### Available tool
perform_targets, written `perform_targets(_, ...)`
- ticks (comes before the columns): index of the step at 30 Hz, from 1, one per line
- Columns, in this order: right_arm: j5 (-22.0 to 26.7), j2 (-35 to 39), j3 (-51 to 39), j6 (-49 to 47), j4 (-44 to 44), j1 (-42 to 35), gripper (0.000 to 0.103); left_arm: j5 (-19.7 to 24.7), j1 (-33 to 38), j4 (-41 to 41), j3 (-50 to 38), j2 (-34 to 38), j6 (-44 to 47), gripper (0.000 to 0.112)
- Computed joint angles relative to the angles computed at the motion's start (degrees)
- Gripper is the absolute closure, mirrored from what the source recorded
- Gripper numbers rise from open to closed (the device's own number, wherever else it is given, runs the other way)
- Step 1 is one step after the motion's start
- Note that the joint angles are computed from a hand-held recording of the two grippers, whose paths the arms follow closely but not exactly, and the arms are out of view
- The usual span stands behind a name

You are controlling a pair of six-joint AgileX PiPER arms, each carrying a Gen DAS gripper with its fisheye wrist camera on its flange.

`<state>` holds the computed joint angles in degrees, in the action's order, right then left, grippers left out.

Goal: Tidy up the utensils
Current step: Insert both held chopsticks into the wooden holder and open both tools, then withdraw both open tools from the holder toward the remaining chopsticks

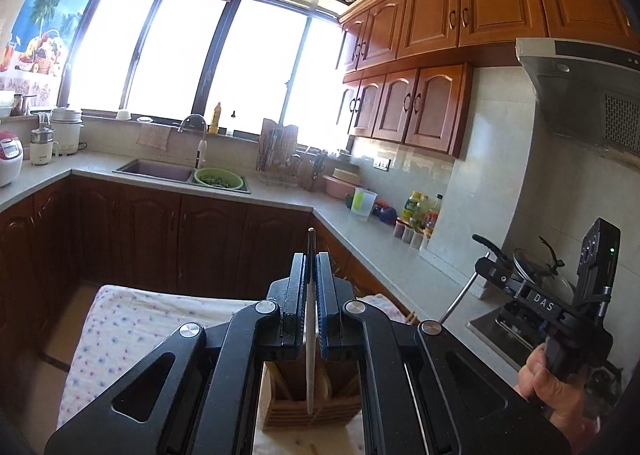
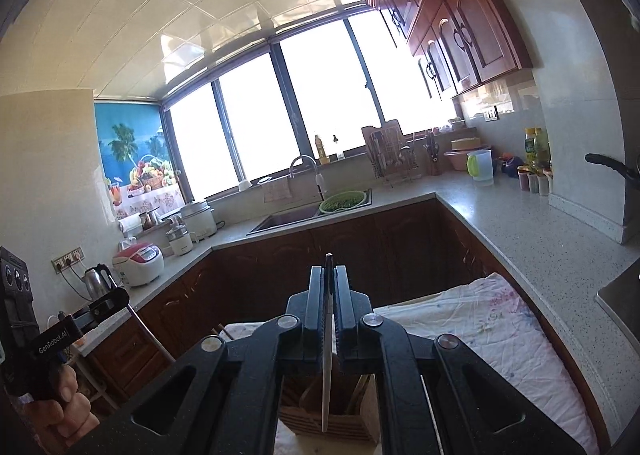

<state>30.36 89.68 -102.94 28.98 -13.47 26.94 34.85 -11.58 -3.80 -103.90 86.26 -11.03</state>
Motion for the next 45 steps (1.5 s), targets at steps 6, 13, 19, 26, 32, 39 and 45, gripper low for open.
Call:
perform_targets(6, -0.96, 5.43, -3.11, 1.92, -1.71, -0.76, 0.099, -4.10, -2.38, 12.94, -1.36, 6.60, -12.53, 0.108)
perform_targets(13, -7.32, 5.66, 5.50, 8.69, -7.75, -0.16, 0.099, -12.32, -2.56, 15.63, 10.25, 6.17, -17.31, 0.108)
perform_targets(19, -9.09, 6.41, 10.00, 10.89, -8.89, -0.48, 0.099, -13.63, -2.75, 17.28, 15.26, 6.54, -19.39, 0.108)
perform_targets(26, -8.00, 7.05, 10.32, 9.82, -7.64, -0.50, 0.099, -15.39, -2.93, 16.97, 17.71, 5.65, -18.16, 0.108)
perform_targets(32, -6.67, 7.43, 9.00, 7.51, -4.47, -0.81, 0.099, -13.79, -2.79, 14.87, 16.24, 6.11, -15.98, 0.108)
perform_targets(39, -7.19, 6.18, 9.73, 2.28, 3.75, -2.43, 0.079, -9.36, -0.81, 1.17, 13.39, 6.19, -3.88, 0.098)
perform_targets(45, -12.54, -0.39, 15.91, 6.21, 1.62, -2.52, 0.029, -12.23, -2.62, 5.77, 19.31, -0.55, -9.47, 0.063)
